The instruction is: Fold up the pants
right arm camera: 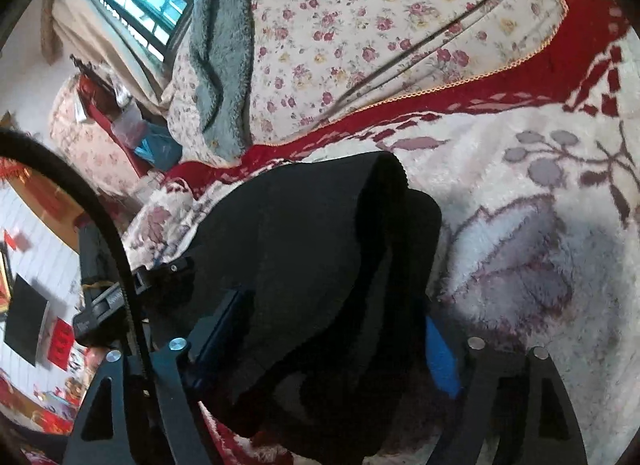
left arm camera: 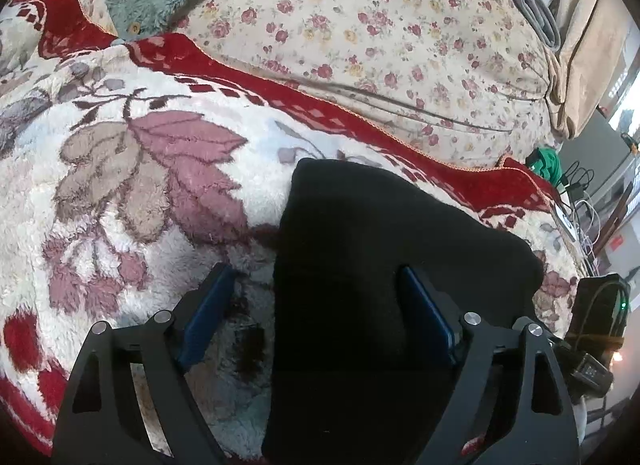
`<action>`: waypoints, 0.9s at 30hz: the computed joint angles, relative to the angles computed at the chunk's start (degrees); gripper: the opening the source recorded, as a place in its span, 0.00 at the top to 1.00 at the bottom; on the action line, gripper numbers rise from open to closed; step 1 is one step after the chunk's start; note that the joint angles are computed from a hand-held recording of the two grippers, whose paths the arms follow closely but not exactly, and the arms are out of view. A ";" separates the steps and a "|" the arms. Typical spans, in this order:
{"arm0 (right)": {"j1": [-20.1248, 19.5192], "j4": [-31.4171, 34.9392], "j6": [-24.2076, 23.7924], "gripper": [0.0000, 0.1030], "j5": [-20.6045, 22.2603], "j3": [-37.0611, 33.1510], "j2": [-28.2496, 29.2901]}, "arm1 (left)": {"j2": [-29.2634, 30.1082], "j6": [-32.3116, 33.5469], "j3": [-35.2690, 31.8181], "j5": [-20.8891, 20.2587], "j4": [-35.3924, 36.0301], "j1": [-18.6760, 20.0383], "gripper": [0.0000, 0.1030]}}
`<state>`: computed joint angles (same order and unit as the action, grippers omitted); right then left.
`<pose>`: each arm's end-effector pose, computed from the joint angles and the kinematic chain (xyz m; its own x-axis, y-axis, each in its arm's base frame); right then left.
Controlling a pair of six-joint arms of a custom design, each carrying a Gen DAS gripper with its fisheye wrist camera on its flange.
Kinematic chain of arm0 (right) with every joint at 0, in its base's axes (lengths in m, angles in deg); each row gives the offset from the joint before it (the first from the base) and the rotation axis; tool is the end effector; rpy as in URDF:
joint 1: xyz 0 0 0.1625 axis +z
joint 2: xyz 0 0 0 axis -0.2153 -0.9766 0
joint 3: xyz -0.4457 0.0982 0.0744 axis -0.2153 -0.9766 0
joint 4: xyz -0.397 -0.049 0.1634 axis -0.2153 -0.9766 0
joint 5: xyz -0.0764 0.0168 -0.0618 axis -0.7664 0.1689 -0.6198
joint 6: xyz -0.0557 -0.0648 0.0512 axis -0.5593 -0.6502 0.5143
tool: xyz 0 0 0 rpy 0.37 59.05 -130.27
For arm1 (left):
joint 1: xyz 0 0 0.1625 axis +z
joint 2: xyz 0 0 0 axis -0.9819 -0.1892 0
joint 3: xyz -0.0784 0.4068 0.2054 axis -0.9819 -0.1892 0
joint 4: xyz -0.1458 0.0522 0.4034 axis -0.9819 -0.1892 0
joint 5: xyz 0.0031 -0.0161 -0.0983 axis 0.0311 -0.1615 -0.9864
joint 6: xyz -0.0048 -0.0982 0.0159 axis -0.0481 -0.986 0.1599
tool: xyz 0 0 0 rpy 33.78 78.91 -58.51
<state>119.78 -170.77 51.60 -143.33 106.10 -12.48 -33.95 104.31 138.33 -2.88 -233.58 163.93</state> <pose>0.3179 -0.6419 -0.0662 -0.9903 -0.0903 0.1057 -0.1373 0.7556 -0.6405 0.0849 -0.7459 0.3521 -0.9126 0.2689 -0.3079 0.3841 0.8220 -0.4205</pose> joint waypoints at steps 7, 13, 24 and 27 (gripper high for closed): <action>0.86 -1.92 -4.04 0.43 -0.98 -0.11 0.43 | -1.33 3.78 2.13 -0.95 -0.84 -0.86 0.56; 2.06 -3.21 -4.60 0.52 -1.91 0.18 -0.15 | -2.47 1.37 0.94 -4.17 1.85 -0.50 0.69; 4.26 2.29 -6.18 0.59 0.71 -7.60 2.43 | -5.88 2.61 1.15 -0.73 -2.45 -1.32 0.71; 4.73 5.27 -6.56 0.59 2.05 -11.98 4.62 | -6.11 3.49 -0.50 0.41 -3.22 -0.93 0.71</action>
<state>124.51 -165.49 45.05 -141.29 94.12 -7.86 -40.06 107.81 137.83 -2.47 -236.80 163.00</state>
